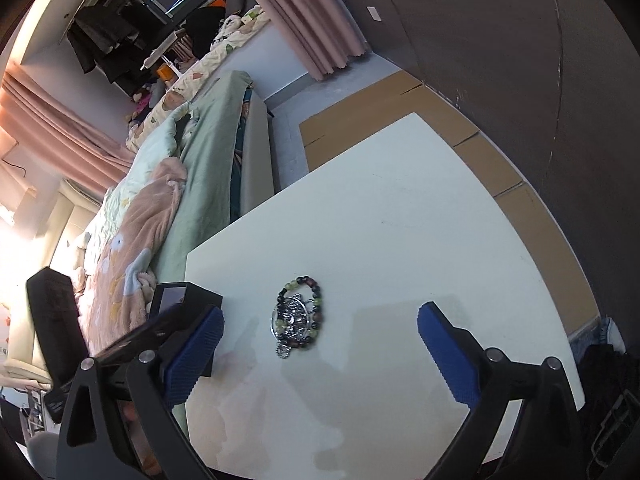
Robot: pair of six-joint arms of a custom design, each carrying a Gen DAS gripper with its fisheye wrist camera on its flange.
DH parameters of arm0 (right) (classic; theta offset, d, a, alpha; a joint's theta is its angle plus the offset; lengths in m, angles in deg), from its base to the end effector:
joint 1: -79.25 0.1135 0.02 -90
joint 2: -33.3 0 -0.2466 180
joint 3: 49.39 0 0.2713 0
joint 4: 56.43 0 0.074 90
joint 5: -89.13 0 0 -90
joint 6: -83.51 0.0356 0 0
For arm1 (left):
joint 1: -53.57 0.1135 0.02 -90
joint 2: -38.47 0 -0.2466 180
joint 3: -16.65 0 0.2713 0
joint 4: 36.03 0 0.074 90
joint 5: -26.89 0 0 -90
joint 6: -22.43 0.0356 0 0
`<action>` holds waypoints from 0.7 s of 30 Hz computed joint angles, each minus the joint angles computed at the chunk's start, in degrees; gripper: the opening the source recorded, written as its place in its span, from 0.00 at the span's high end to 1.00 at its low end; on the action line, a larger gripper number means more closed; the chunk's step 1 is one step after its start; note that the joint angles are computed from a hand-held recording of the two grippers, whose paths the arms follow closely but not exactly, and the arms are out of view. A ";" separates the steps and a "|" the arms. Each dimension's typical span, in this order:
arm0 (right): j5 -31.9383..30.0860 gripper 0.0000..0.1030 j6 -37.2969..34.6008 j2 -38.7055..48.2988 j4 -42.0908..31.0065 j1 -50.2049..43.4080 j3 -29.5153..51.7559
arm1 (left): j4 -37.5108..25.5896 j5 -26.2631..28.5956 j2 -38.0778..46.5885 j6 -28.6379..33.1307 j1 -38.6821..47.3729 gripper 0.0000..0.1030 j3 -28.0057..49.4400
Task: Organize jewelry
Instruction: 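Move the left gripper to the green-black bead bracelet and close on it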
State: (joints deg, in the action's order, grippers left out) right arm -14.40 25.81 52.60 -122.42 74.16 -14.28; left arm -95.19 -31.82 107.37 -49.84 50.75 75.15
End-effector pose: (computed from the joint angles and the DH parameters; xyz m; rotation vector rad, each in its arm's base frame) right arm 0.1181 -0.0022 0.1855 0.6926 2.3787 0.4963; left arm 0.2333 -0.0300 0.1967 0.6029 2.5774 -0.6723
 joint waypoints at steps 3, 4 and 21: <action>0.19 0.08 -3.19 -0.44 -0.68 -0.66 -0.07 | 1.46 -1.40 2.01 -2.05 -2.34 0.55 -0.57; 0.19 0.09 -3.19 -0.44 -0.68 -0.66 -0.07 | 1.80 -1.48 2.78 -2.63 -3.09 0.56 -0.71; -9.50 0.15 -16.25 -0.87 -5.97 -17.88 0.07 | 8.02 -8.11 7.32 -10.41 -12.17 0.85 -4.74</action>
State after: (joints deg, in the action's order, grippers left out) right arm -23.89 9.56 51.73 -128.39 56.28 -14.21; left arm -87.17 -39.93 114.69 -60.25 38.59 70.41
